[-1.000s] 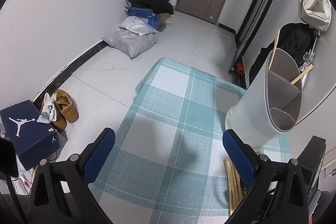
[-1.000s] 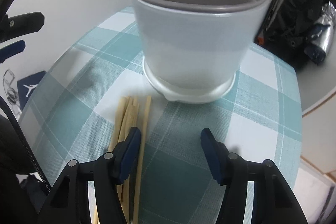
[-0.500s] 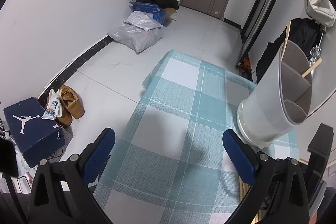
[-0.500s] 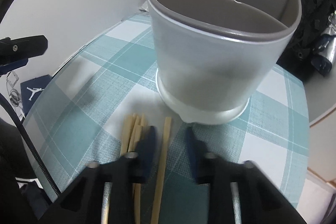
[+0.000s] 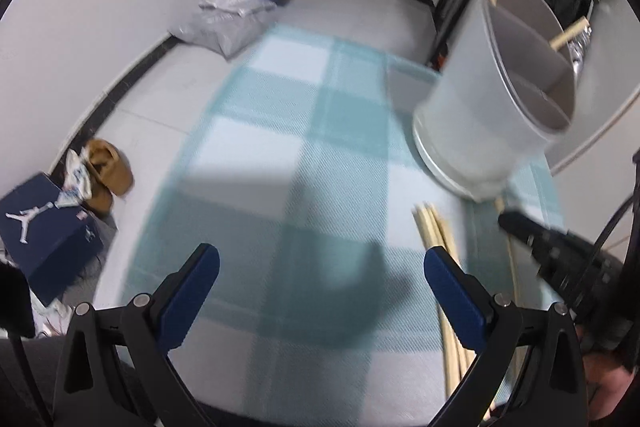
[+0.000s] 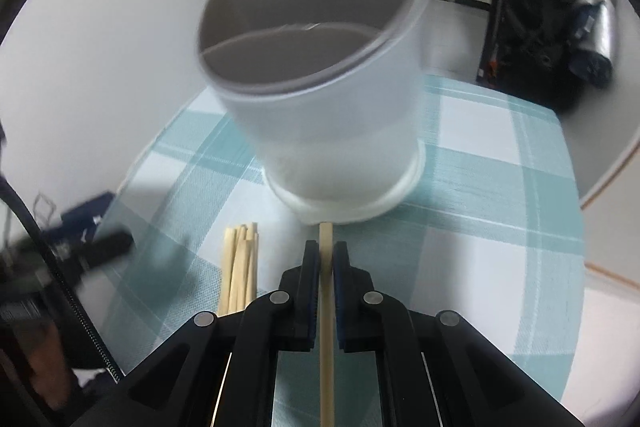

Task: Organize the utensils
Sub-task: 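Lower the right gripper to the chopstick bundle and pinch one chopstick, then lift the chopstick with the right gripper while the left gripper pinches another chopstick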

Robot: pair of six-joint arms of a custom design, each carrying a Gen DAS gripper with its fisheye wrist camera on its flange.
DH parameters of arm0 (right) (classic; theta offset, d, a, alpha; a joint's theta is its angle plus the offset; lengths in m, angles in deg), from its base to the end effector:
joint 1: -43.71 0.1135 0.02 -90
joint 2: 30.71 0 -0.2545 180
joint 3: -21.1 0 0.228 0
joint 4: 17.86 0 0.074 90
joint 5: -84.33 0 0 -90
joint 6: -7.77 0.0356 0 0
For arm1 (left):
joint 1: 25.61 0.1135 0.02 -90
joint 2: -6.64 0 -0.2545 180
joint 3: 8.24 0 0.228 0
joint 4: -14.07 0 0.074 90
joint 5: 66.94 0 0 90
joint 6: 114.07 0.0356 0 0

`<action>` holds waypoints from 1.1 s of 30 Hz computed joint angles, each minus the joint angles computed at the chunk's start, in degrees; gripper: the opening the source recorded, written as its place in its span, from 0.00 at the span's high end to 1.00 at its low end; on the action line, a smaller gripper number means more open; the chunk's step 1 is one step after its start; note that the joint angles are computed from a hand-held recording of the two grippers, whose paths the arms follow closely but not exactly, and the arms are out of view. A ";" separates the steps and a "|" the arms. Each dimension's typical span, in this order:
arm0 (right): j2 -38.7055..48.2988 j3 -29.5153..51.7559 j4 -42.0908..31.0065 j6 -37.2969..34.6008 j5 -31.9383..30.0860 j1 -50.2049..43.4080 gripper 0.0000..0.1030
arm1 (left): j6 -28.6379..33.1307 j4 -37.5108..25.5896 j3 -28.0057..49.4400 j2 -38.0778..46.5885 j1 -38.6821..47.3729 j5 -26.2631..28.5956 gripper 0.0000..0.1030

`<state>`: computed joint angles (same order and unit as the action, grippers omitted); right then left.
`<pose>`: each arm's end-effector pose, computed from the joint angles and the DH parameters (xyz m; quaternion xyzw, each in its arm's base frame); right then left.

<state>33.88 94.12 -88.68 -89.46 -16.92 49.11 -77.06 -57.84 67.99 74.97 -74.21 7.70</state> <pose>0.1853 0.0245 0.2803 -0.1295 0.9580 0.0914 0.2390 0.1389 -0.1433 0.2840 -0.0670 0.9638 -0.0904 0.2418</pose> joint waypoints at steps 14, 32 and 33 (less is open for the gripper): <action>-2.39 3.84 -5.88 -2.75 -15.04 -13.76 0.94 | 0.32 -2.20 3.42 6.77 -4.89 -0.85 0.02; -6.80 10.77 -14.56 -8.34 -23.25 -22.94 0.94 | 0.70 -4.79 5.75 11.63 -5.95 -0.45 0.01; -6.97 11.14 -15.06 -8.67 -23.61 -23.40 0.94 | 1.02 -4.58 5.86 11.79 -5.35 0.46 0.01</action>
<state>26.91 105.26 -103.74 -98.12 -40.53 25.70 -76.04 -62.43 73.85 86.76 -79.56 8.16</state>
